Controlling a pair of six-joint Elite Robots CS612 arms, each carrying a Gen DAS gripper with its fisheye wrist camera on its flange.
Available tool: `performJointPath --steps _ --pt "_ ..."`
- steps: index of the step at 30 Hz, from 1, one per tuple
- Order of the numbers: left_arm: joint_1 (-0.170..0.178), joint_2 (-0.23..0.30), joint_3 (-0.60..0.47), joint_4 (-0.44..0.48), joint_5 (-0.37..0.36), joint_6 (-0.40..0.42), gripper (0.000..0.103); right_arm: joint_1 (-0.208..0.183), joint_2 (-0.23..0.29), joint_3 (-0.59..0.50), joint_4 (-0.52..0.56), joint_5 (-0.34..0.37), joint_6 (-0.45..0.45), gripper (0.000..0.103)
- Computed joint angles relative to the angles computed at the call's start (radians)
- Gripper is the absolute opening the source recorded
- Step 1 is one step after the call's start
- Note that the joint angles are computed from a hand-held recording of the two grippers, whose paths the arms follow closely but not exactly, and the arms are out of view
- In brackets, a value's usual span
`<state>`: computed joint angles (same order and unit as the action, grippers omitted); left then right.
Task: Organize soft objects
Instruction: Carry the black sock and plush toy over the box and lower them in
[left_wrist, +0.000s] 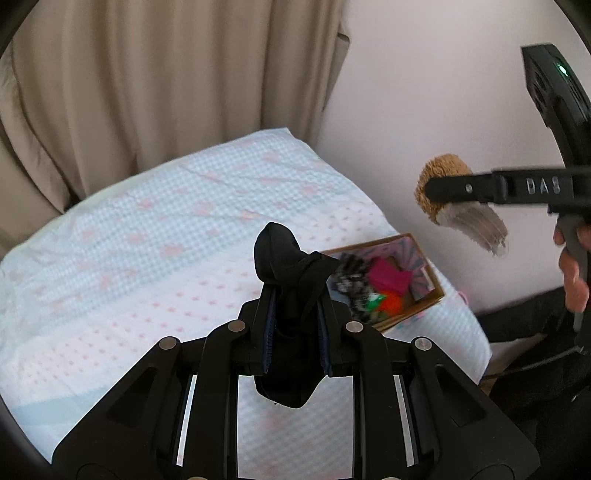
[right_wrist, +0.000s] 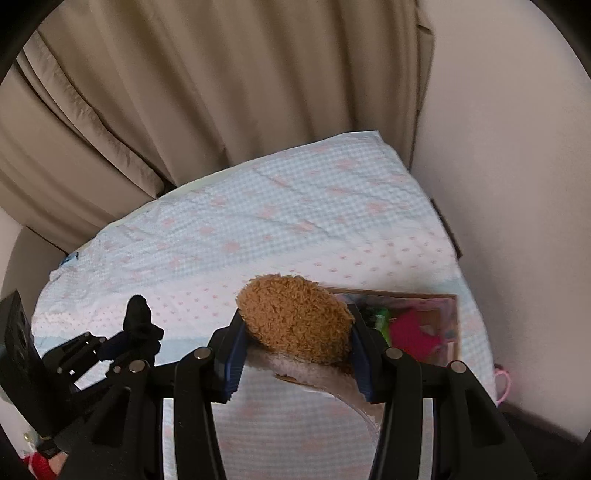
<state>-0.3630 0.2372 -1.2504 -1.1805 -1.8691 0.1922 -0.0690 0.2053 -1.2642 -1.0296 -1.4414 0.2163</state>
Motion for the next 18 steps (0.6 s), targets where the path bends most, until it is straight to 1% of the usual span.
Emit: performJointPath --steps 5,8,13,18 --pt "-0.056 0.010 0.011 0.014 0.047 -0.042 0.017 -0.043 0.052 -0.086 0.040 0.006 -0.049 0.045" --pt "-0.084 0.013 0.033 0.016 0.072 -0.067 0.017 -0.072 0.085 -0.120 0.063 0.042 -0.063 0.045" --pt "-0.113 0.015 0.089 0.023 0.105 -0.105 0.017 -0.101 0.125 -0.140 0.080 0.065 -0.110 0.045" --pt "-0.127 0.014 0.157 0.020 0.131 -0.133 0.017 -0.123 0.169 -0.152 0.079 0.109 -0.138 0.045"
